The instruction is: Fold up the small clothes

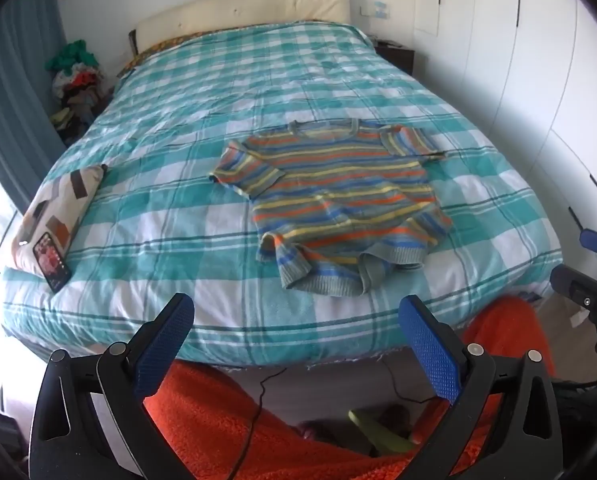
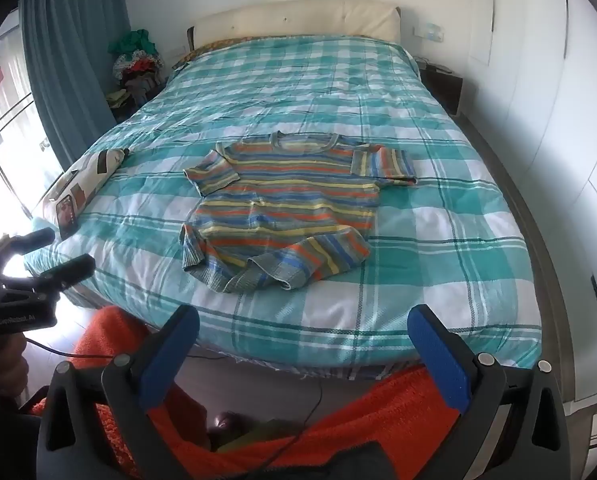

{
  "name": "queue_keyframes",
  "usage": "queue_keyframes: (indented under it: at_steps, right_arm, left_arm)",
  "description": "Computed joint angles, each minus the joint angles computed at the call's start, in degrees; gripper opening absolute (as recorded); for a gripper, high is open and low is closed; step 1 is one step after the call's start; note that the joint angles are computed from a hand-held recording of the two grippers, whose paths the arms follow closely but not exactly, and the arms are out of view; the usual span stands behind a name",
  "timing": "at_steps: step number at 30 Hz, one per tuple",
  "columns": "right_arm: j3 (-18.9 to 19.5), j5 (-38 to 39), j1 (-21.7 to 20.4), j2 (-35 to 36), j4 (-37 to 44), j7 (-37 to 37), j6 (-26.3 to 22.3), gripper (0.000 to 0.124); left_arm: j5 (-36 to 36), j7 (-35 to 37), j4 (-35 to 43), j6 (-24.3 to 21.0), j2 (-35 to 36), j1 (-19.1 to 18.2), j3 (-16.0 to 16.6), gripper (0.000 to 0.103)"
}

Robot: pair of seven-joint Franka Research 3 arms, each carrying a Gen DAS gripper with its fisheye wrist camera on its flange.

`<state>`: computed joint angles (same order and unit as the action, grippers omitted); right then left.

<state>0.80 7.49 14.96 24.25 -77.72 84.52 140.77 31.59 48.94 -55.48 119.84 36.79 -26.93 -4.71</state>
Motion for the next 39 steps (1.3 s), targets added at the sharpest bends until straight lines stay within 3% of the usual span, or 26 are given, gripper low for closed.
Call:
queue_keyframes:
  at_steps: [5, 23, 39]
  right_arm:
    - [0.15, 0.37, -0.14, 0.34, 0.57, -0.15, -0.37, 0.103]
    - [0.29, 0.68, 0.49, 0.54, 0.47, 0.37, 0.17, 0.103]
    - [0.44, 0.93, 0.58, 1.15, 1.1, -0.42, -0.06, 0.103]
  left_arm:
    - [-0.46, -1.59, -3.34, 2.21, -2.12, 0.72, -0.37, 0.102]
    - [-1.61, 0.47, 1.44, -1.61, 1.02, 0.59, -0.36, 0.102]
    - [-0.85, -0.89, 0.33, -1.73, 0.9, 0.56, -0.1, 0.102]
